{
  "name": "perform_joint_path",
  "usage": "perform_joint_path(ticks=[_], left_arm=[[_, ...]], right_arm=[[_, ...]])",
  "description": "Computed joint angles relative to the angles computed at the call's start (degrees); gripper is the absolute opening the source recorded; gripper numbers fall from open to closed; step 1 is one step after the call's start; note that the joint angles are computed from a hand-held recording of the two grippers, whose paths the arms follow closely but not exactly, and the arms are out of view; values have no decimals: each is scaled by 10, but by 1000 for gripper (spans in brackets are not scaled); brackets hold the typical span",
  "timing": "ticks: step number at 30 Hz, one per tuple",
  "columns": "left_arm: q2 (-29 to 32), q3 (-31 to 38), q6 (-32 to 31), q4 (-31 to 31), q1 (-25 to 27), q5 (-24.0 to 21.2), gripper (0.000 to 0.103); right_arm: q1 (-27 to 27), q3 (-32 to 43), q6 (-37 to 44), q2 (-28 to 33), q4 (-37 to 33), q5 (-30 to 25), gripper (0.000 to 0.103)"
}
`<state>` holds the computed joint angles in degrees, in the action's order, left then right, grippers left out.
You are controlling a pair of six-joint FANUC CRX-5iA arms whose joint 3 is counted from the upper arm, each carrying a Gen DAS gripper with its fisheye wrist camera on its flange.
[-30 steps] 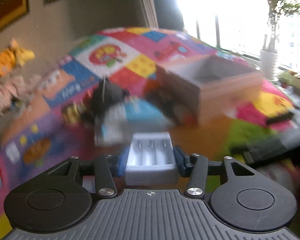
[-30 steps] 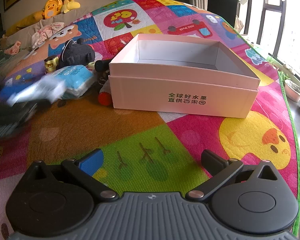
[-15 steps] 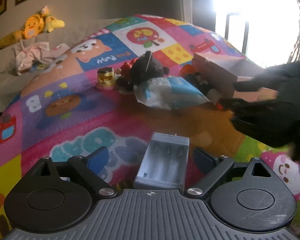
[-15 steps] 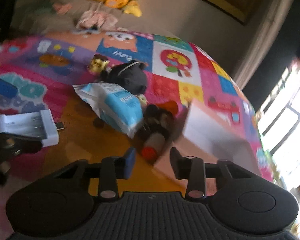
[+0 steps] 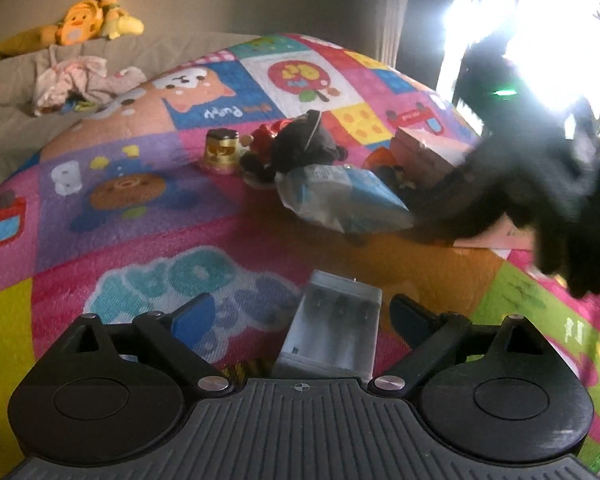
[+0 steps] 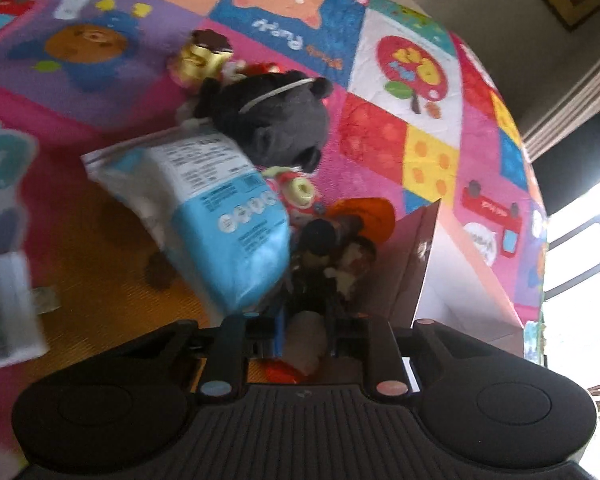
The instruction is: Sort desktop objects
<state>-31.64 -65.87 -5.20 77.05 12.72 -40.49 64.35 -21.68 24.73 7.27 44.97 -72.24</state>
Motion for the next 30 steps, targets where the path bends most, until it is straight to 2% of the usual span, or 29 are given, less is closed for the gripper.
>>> perform_joint_path(ticks=[5,8,10,12,14,16,19,22,25,28,29,30], left_arm=[[-4,-3,-2,4,-2,0,99],[-6,-4,-3,4,-6,5,99],[-4,-1,5,-7,-2,2,99],[-2,4,17,-25,2,-1,99],[-2,6,21,-33,5,-2,99],[-1,7,20,-35,5,-2,99],[-1,9,29,-43,3,4,100],[2,12,32,-48,2,5,100],[10,19,39,-62,8,-4,100],[13,22,47,-69,11,-8,100],[13,21,45,-67,11,-8,100],[12,20,44,-64,11,-8,100]], right_arm=[[57,-35,-18,-77,-77,14,19],[107,-104,-125,-151,-24,-4,19],[121,-141,-227,-197,16,-41,32],[135,-186,-364,-242,57,-103,81],[131,-233,-468,-279,88,-148,99],[104,-271,-525,-322,94,-136,102],[42,-310,-580,-355,105,-67,102],[-20,-327,-593,-350,123,18,102],[-46,-306,-592,-294,161,29,103],[-100,-318,-563,-306,222,118,103],[-104,-315,-563,-302,235,119,103],[-89,-311,-581,-291,252,90,103]])
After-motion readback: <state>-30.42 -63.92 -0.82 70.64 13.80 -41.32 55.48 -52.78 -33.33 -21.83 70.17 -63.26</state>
